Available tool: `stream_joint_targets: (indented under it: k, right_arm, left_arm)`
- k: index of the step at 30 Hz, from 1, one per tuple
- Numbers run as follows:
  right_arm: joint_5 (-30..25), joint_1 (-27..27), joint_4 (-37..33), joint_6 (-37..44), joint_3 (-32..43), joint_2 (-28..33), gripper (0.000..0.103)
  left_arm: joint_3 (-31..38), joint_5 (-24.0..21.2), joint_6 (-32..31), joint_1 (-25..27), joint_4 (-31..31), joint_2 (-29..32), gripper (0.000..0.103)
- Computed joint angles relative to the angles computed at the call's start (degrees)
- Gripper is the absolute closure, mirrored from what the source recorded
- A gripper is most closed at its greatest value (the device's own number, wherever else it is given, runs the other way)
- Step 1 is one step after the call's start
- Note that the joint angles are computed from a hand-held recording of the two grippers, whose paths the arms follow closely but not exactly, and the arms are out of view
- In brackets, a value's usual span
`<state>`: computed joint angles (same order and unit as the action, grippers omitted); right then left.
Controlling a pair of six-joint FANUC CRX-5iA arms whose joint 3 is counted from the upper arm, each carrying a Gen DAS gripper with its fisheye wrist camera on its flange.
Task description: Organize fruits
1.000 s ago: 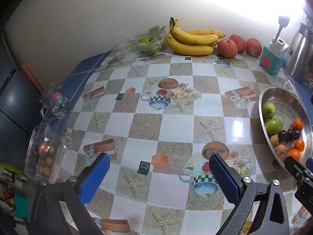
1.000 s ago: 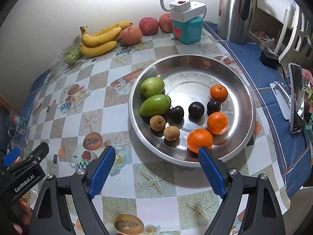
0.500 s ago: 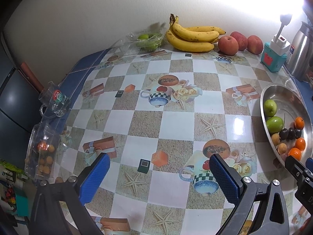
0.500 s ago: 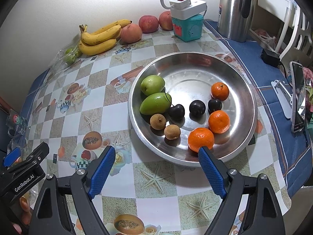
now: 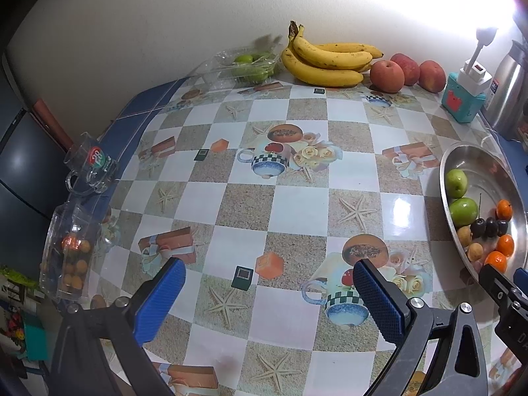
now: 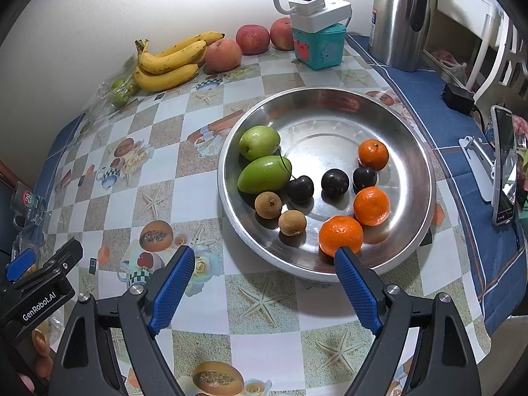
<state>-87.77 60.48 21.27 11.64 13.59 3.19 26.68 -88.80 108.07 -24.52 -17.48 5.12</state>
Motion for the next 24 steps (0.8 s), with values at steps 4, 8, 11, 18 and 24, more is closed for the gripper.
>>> stream_joint_targets:
  k: [4, 8, 11, 18, 24]
  right_arm:
    - [0.06, -0.06, -0.11, 0.11, -0.01, 0.01, 0.016]
    - [0.07, -0.06, -0.1, 0.09, -0.03, 0.01, 0.016]
    - [0.05, -0.1, -0.12, 0.15, 0.04, 0.06, 0.016]
    - [0.28, -0.13, -0.28, 0.12, -0.2, -0.02, 0.016]
    - [0.21, -0.13, -0.28, 0.07, -0.09, 0.05, 0.016]
  left_arm:
    - [0.0, -0.03, 0.06, 0.04, 0.11, 0.02, 0.0]
    - [0.01, -0.08, 0.03, 0.07, 0.24, 0.04, 0.0]
    - [-0.04, -0.03, -0.13, 0.18, 0.49, 0.04, 0.0]
    - [-0.05, -0.02, -0.12, 0.23, 0.54, 0.1, 0.0]
    - [-0.01, -0.06, -0.14, 0.2, 0.52, 0.15, 0.0]
